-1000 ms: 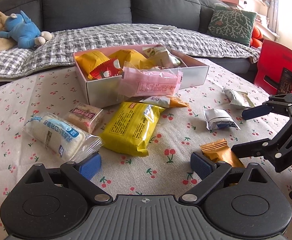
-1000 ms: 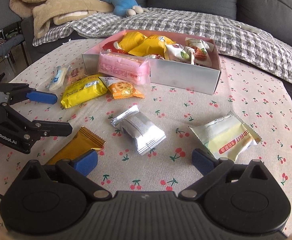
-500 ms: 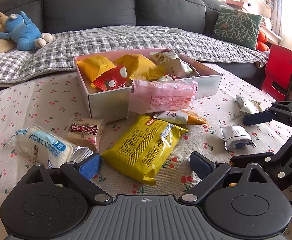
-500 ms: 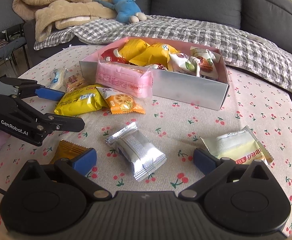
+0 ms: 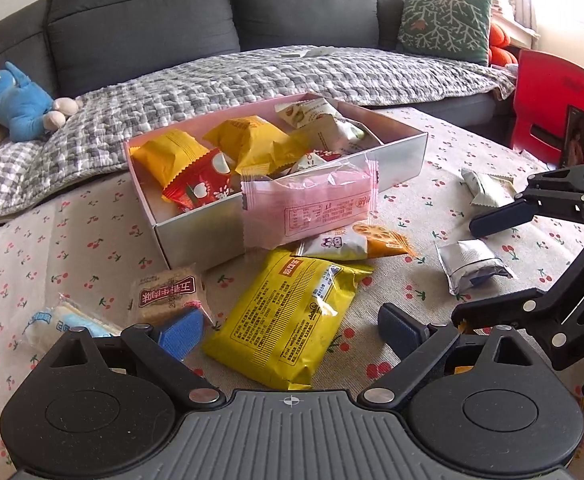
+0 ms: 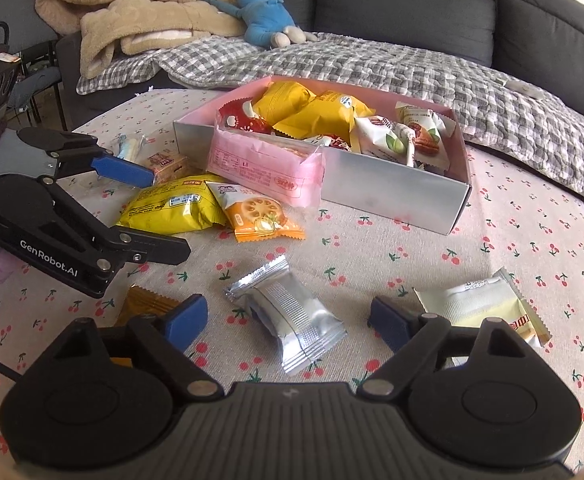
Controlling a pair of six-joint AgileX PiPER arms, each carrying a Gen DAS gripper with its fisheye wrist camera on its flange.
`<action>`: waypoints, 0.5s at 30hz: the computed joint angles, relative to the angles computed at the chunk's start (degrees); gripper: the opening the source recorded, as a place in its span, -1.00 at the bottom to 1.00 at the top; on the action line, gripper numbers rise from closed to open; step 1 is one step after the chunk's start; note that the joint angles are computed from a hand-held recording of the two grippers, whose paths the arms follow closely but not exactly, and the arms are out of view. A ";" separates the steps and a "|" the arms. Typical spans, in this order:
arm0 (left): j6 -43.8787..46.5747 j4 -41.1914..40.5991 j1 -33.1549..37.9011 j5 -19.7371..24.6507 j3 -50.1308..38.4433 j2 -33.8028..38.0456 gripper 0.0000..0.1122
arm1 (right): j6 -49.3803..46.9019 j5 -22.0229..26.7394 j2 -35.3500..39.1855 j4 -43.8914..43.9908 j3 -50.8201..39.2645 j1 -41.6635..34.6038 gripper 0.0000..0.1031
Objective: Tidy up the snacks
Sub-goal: 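Grasp the large yellow pack with the left tool while the right grasps a silver candy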
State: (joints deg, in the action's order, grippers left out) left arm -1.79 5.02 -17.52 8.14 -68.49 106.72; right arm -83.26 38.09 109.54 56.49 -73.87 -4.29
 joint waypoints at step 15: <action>16.59 -19.13 0.39 5.37 -2.49 -0.26 -0.11 | -3.07 1.59 -0.80 0.84 0.45 0.31 -0.06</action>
State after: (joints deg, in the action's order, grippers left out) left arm 14.80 -14.11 -17.13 13.51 -70.97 106.46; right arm -86.32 39.69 108.74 57.33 -73.42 -3.98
